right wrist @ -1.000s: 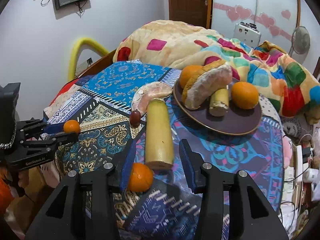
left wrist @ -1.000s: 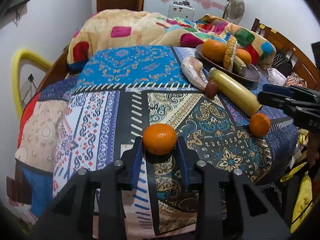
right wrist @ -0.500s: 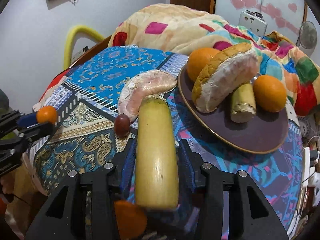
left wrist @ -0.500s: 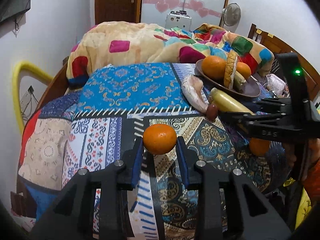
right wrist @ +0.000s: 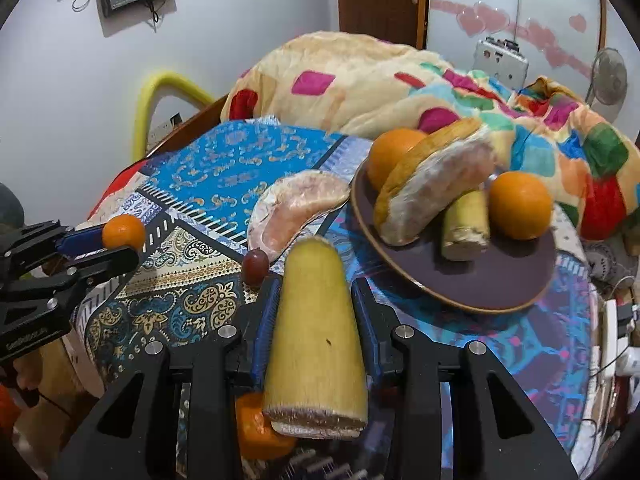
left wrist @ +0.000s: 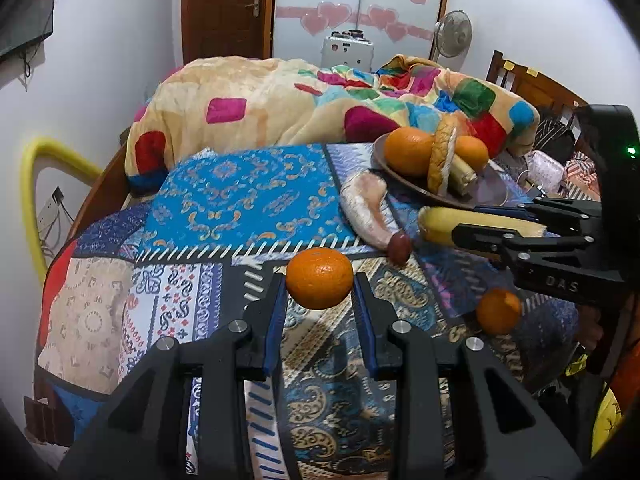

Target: Organize fruits

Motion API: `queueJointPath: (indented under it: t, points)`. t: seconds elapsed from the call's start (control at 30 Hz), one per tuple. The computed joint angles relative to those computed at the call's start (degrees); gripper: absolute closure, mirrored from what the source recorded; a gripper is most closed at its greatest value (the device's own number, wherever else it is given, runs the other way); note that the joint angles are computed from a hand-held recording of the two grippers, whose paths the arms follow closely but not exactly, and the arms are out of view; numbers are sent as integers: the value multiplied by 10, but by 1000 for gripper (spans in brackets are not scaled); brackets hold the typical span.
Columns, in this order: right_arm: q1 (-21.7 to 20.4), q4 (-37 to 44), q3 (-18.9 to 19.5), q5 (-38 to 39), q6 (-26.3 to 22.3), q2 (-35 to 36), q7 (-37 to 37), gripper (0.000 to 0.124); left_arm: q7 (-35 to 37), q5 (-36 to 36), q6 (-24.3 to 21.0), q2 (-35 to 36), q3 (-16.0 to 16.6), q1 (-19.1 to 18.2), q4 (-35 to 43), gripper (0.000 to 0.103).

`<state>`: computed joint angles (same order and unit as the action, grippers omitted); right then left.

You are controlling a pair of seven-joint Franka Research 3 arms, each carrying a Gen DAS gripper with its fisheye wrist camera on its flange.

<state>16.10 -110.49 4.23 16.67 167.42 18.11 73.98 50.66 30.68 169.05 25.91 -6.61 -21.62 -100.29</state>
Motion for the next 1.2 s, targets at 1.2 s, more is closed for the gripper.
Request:
queueJointPath:
  t: [1.2]
  points:
    - [-87,-47,65,199,40,-30,-152,103,40,-20,-35,59,-11,-27,92,70]
